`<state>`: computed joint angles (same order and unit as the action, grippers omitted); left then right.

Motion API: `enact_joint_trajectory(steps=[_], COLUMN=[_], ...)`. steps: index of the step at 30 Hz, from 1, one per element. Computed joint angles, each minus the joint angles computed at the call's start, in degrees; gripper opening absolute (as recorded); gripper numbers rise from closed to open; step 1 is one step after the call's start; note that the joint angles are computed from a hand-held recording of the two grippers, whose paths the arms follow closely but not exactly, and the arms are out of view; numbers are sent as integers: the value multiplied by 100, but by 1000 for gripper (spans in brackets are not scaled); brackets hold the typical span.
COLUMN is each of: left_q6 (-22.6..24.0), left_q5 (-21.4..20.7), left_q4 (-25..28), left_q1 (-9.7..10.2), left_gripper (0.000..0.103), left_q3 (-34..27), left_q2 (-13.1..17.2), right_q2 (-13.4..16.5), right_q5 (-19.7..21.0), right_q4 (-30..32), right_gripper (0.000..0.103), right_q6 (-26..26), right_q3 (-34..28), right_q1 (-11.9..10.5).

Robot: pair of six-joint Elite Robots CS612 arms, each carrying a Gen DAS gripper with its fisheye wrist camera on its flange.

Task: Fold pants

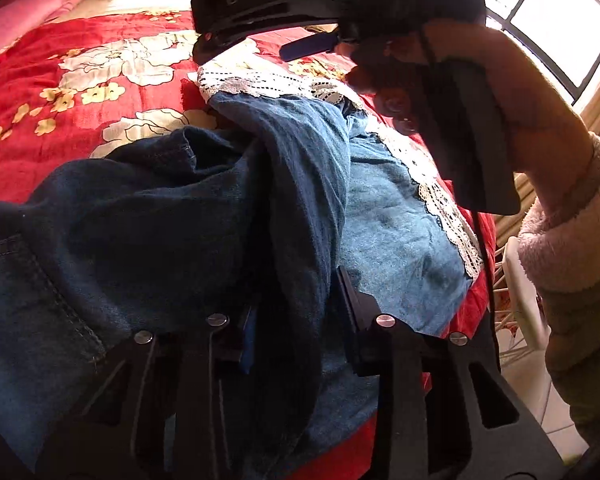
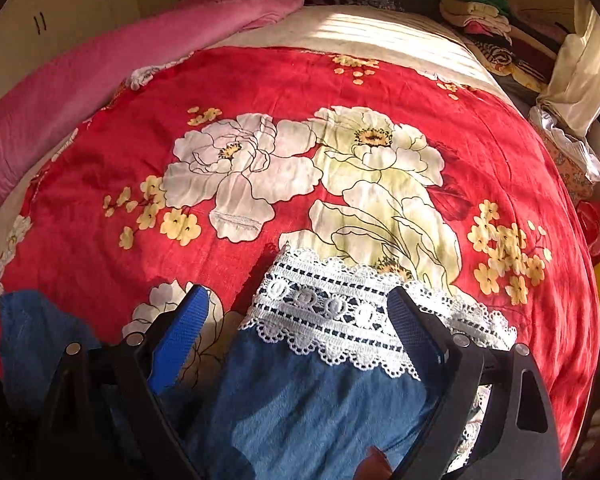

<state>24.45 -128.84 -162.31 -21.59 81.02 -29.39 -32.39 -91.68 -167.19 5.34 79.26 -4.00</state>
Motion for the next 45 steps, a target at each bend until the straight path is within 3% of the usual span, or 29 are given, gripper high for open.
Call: enact_joint_trajectory(steps=[3,5,7,9,10,12,14,19,26,31,38,45], left_q6=[-33,-44,-61,-111,-115,-136,-154,-148,-27,248,652,1304], left_q5=[-55,-87,-84,-115,-112,-117,-234,-420,-481,-356,-199,-23], left_q4=[48,76,50,36,26,-27,49,-138,-454,-710,-838,-683], left_q1=[20,28,29,33,34,35,57,97,126,94,72,-2], left_gripper=[20,19,17,14,11,6,3,1,1,1,1,1], left_q3=[-39,-62,-74,-103,-110,-117,-153,-109,69,221,355,541], left_q2=[17,27,33,50,55,69,77,46,-63,-132,-193,-243], right_q2=[203,312,397,445,441,374,233,-233,-892,-1149,-1104,-860], right_q5=[-279,-355,-363,-306,-259,-203,118,400,414,478,493,504], right_q4=[508,805,1035,1061,969,753,276,-917,-2697,-3667,-4486,-4890], right_gripper=[88,79,54,42,27,11,11,10,10,10,10,10], right_q6=[-99,-7,-41,-88,-66,-27,156,730,1580,2179,2901,3451], right_q3=[-395,-600,-748,-792,-758,-621,-323,572,2005,2891,3740,4123], right_q1=[68,70,61,37,20,-13,-100,-286,-524,-635,-625,-568])
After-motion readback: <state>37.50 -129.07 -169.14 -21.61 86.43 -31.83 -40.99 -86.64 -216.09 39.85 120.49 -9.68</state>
